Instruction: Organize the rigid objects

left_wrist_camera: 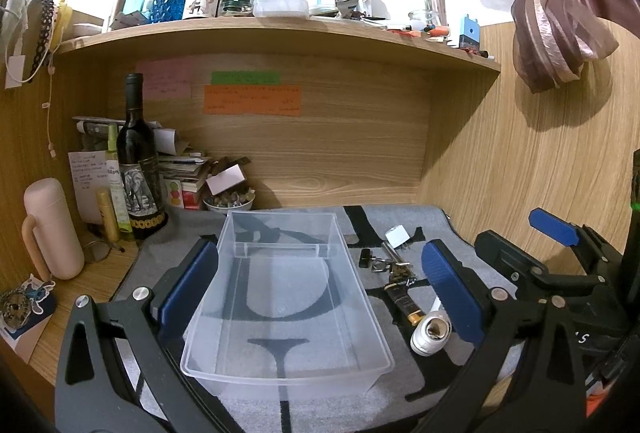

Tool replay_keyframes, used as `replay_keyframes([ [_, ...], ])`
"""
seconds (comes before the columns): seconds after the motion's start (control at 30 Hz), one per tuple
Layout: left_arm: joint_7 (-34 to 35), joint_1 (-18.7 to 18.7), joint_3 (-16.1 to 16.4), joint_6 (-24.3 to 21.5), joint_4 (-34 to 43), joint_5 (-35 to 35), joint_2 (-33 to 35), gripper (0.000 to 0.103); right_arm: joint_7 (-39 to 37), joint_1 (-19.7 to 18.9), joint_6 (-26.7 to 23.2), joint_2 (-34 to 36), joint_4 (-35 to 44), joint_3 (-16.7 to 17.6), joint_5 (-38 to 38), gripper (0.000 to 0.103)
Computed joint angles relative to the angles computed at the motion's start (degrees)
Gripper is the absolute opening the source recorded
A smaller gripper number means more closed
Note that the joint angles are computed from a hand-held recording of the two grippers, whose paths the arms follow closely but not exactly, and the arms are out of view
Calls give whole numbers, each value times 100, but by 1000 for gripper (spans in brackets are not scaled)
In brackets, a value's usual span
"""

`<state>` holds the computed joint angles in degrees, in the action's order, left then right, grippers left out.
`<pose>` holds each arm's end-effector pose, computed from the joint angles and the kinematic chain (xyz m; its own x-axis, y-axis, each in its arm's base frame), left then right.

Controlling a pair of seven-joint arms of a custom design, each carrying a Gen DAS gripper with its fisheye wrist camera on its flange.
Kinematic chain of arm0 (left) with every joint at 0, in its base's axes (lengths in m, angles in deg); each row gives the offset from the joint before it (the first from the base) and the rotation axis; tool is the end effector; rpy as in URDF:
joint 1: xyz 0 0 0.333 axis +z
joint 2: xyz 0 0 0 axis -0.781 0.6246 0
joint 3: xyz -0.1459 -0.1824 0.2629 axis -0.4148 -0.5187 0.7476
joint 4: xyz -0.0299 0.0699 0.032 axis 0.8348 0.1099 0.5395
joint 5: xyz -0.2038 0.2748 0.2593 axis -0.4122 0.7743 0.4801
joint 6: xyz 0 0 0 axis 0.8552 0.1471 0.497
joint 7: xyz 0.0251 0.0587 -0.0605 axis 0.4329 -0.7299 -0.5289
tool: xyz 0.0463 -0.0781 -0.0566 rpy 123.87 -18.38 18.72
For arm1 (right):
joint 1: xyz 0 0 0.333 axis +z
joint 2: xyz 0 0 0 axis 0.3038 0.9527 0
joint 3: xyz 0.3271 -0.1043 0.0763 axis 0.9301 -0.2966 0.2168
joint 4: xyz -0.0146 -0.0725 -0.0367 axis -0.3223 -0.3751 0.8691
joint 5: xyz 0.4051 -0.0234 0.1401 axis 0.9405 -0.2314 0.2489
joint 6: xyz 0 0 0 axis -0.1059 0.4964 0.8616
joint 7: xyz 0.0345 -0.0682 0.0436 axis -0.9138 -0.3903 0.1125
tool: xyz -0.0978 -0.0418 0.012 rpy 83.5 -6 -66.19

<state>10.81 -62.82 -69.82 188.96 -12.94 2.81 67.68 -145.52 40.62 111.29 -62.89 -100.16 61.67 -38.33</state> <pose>0.6881 -0.3162 0.5215 -0.4631 -0.8829 0.0774 -0.3036 0.0760 -0.9498 0.6552 0.2955 0.5337 -0.1063 -0.9943 0.0102 -0.2986 0.0222 -0.9541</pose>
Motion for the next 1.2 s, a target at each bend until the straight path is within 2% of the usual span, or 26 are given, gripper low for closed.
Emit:
replay_keyframes([
  [0.27,-17,29,-22,3,-14,15,-5,103,-22,10,-1,5,13,-2,5,103],
  [0.43,-22,-57,76,15,-14,-32,-13,103,-18,5,8,4,11,-3,3,103],
  [0.5,-31,55,-46,-6,-15,22,-4,103,7,4,15,5,10,-1,4,103],
  [0.67,-47,108,-99,-16,-11,54,3,103,-31,16,14,17,34,-5,36,103],
  [1.2,-62,29,-8,6,-20,22,-4,103,-19,18,24,16,33,-12,23,103],
])
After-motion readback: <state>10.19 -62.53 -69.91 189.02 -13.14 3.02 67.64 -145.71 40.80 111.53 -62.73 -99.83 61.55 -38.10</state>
